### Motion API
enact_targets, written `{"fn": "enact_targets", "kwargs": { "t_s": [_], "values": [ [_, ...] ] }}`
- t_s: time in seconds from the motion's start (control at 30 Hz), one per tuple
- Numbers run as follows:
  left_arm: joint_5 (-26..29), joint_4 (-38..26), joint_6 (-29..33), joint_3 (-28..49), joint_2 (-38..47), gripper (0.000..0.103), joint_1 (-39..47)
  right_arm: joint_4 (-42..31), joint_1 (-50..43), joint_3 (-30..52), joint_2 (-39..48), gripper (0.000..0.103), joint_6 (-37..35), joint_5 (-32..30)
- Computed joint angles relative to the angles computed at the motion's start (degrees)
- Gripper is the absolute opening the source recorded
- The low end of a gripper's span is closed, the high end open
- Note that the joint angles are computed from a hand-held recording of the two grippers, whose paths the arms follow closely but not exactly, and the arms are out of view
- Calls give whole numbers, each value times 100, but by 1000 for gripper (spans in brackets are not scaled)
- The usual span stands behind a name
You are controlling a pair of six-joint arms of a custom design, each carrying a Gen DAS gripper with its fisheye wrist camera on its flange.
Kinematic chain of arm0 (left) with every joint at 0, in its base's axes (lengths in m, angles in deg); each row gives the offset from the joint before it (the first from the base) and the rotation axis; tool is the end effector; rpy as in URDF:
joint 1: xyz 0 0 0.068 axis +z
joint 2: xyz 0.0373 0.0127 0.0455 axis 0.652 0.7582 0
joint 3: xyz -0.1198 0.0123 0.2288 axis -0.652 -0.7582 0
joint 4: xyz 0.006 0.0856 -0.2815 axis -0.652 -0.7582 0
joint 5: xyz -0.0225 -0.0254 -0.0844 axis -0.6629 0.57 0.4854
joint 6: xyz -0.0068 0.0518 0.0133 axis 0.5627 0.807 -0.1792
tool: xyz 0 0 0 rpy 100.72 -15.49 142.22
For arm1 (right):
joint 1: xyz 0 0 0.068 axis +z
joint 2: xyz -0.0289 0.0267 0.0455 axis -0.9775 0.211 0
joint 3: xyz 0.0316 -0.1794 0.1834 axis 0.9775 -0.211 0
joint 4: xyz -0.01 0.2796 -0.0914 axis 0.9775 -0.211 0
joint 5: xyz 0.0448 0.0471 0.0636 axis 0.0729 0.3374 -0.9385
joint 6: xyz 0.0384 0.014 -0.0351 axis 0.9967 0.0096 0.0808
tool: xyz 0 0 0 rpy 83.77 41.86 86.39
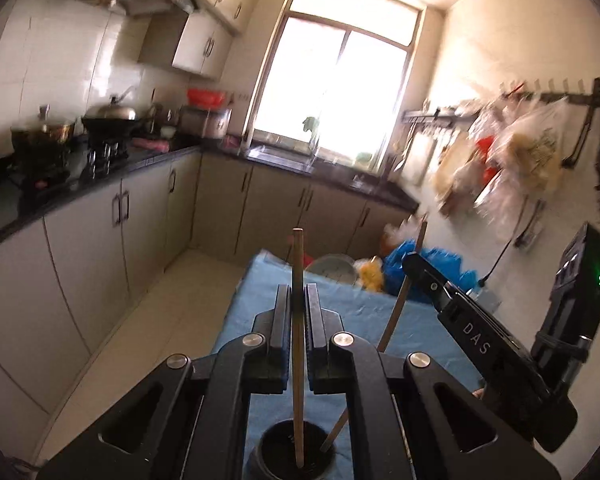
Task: Organize utensils
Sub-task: 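Carry both chopsticks over the black utensil holder cup, then open both grippers to drop the chopsticks into the holder cup, then grasp another chopstick with the left gripper while the right gripper reaches the chopsticks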
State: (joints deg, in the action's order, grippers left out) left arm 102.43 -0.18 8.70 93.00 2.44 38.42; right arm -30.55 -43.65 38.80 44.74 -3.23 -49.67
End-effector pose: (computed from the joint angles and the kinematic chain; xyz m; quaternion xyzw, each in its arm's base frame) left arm 0.3056 -0.0267 0.2468 0.0863 0.8433 -0.2125 0.4860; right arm 0.3326 0.2064 0.2139 0.0767 0.7870 0.1272 0.5988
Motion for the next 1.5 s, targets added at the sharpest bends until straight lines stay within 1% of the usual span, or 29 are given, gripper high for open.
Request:
{"fn": "enact_targets", "kwargs": {
  "t_s": [0.1, 0.2, 0.27, 0.37, 0.43, 0.47, 0.5, 0.53, 0.57, 0.63, 0.73, 0.8, 0.87, 0.9, 0.97, 1.07, 1.1, 1.13, 1.17, 1.2, 1.23, 1.27, 1.3, 1.37, 1.4, 1.47, 1.5],
  "values": [
    [-256, -21, 111, 161, 587, 6, -175, -219, -110, 204, 458, 7, 90, -294],
    [-413, -68, 172, 316, 1087, 6, -274, -347, -199, 196, 699, 7, 137, -578],
    [-492, -50, 174, 307, 1189, 6, -321, -469, -254, 236, 837, 8, 149, -754],
    [-565, 1, 129, 136, 1061, 6, -321, -593, -305, 253, 940, 9, 154, -879],
    [-486, -35, 113, 51, 927, 6, -273, -629, -336, 207, 905, 13, 178, -940],
    [-471, -60, 113, 23, 865, 8, -255, -637, -348, 150, 849, 21, 195, -942],
    [-509, -72, 102, -38, 756, 8, -252, -638, -348, 114, 801, 31, 210, -921],
    [-517, -77, 117, -101, 660, 11, -222, -603, -349, 30, 720, 36, 225, -891],
    [-547, -101, 111, -157, 540, 18, -212, -572, -350, -79, 601, 43, 240, -842],
    [-586, -140, 52, -342, 210, 24, -166, -603, -359, -268, 331, 45, 273, -788],
    [-634, -296, -14, -612, -402, 24, -136, -694, -441, -752, -320, 47, 335, -789],
    [-544, -424, -45, -816, -868, 24, -147, -789, -545, -1276, -939, 54, 356, -726],
    [-359, -680, -93, -1064, -1475, 25, -261, -959, -698, -1837, -1595, 58, 388, -694],
    [-294, -796, -119, -1154, -1692, 26, -365, -1101, -828, -2167, -1977, 59, 418, -708],
    [-273, -959, -189, -1363, -2054, 30, -690, -1475, -1176, -2789, -2676, 59, 498, -785],
    [-572, -933, -369, -1592, -2133, 33, -1566, -2004, -1881, -3580, -3453, 59, 621, -1042],
    [-748, -803, -444, -1647, -1963, 33, -1937, -2161, -2173, -3807, -3633, 59, 651, -1227],
    [-973, -639, -569, -1654, -1612, 33, -2370, -2264, -2527, -4037, -3760, 59, 643, -1503],
    [-1053, -531, -657, -1617, -1316, 33, -2605, -2294, -2934, -4254, -3777, 59, 593, -1849],
    [-1040, -270, -779, -1536, -733, 33, -2911, -2235, -3219, -4379, -3699, 58, 517, -2105],
    [-1039, -77, -859, -1428, -256, 33, -3105, -2087, -3487, -4482, -3521, 56, 409, -2368],
    [-1096, 81, -917, -1282, 216, 33, -3264, -1954, -3615, -4538, -3345, 51, 350, -2515],
    [-1234, 297, -986, -1046, 917, 33, -3496, -1748, -3756, -4552, -3045, 45, 271, -2667],
    [-1352, 522, -1087, -600, 1937, 32, -3736, -1211, -4032, -4513, -2297, 39, 50, -2971],
    [-1392, 588, -1119, -389, 2343, 31, -3796, -1055, -4091, -4493, -2090, 35, -18, -3034],
    [-1412, 646, -1172, 42, 3031, 27, -3857, -649, -4177, -4360, -1491, 31, -148, -3135],
    [-1409, 617, -1202, 287, 3339, 27, -3875, -477, -4171, -4302, -1259, 31, -151, -3131]
  ]
}}
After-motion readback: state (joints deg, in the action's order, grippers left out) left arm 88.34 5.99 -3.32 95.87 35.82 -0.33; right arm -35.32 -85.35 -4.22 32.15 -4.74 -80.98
